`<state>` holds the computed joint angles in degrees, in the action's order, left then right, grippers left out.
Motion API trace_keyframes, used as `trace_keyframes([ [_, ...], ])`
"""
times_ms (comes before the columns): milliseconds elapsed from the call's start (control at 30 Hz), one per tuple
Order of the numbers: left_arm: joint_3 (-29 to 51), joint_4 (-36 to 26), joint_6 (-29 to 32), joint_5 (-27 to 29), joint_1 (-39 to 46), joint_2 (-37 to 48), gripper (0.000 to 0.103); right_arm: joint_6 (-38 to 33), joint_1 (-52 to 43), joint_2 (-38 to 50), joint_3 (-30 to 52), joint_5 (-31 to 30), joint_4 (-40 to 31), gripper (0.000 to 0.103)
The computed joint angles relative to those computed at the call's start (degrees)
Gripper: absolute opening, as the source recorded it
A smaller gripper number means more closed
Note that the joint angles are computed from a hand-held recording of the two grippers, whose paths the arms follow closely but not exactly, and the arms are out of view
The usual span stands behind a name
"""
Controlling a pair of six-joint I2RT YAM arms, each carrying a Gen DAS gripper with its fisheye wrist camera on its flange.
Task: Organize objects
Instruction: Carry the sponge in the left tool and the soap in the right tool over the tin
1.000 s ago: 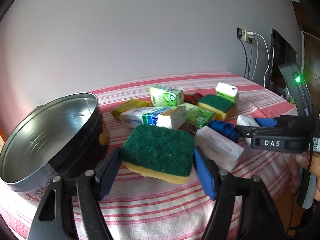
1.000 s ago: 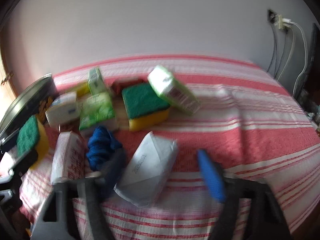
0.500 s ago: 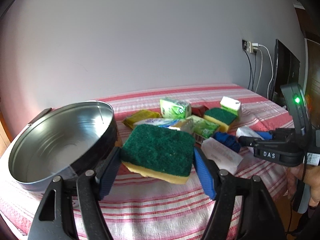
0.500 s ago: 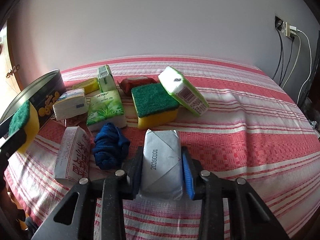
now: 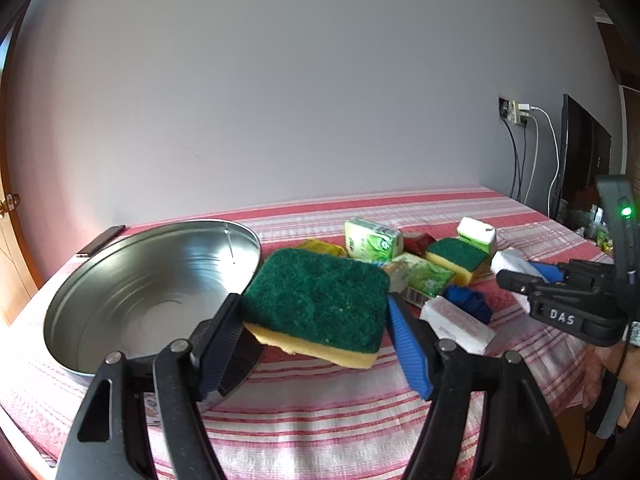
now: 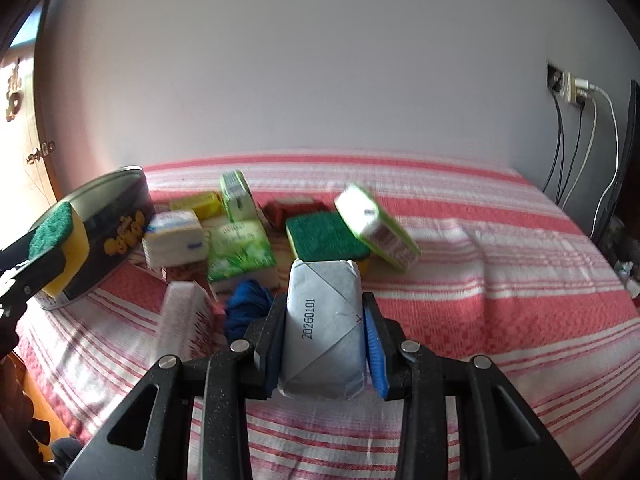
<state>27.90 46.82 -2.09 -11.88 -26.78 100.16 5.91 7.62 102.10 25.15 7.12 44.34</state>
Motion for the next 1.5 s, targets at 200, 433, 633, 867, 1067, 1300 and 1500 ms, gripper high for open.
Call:
trace_keyframes([
  [200,-0.93,0.52,-0.18,-0.42,1.26,-1.46,0.072,-0.68,2.4,-3.35,-2.06,-0.05,3.88,0.037],
  [433,-2.63,1.47,-0.4,-0.36,3.69,-3.65,0.072,-1.31,6.17,-5.14,-0.98,0.65,3.41,0.037],
  [633,-2.83,0.64,-0.87,0.13,6.31,-4.41,0.072,-2.02,8.25,-4.94,1.52,0.08,1.39,0.037],
  [867,-3.44,0.34,-0.9,0.77,9.13,-5.68,0.072,-2.52,11.34,-3.83,5.25,0.48,-1.17,0.037],
  [1067,-3.06,-0.94,-0.77,1.86,12.84,-6.43,0.072,-3.69,13.88,-3.21,9.94,-0.15,-5.06,0.037],
  [1300,-1.72,-3.06,0.66,2.61,17.66,-6.69,0.072,-5.11,15.86,0.15,19.36,-3.32,-11.8,0.037],
  [1500,1.32,-5.67,2.62,3.42,22.07,-5.07,0.072,-5.64,17.54,5.68,29.31,-5.04,-17.56,0.038],
])
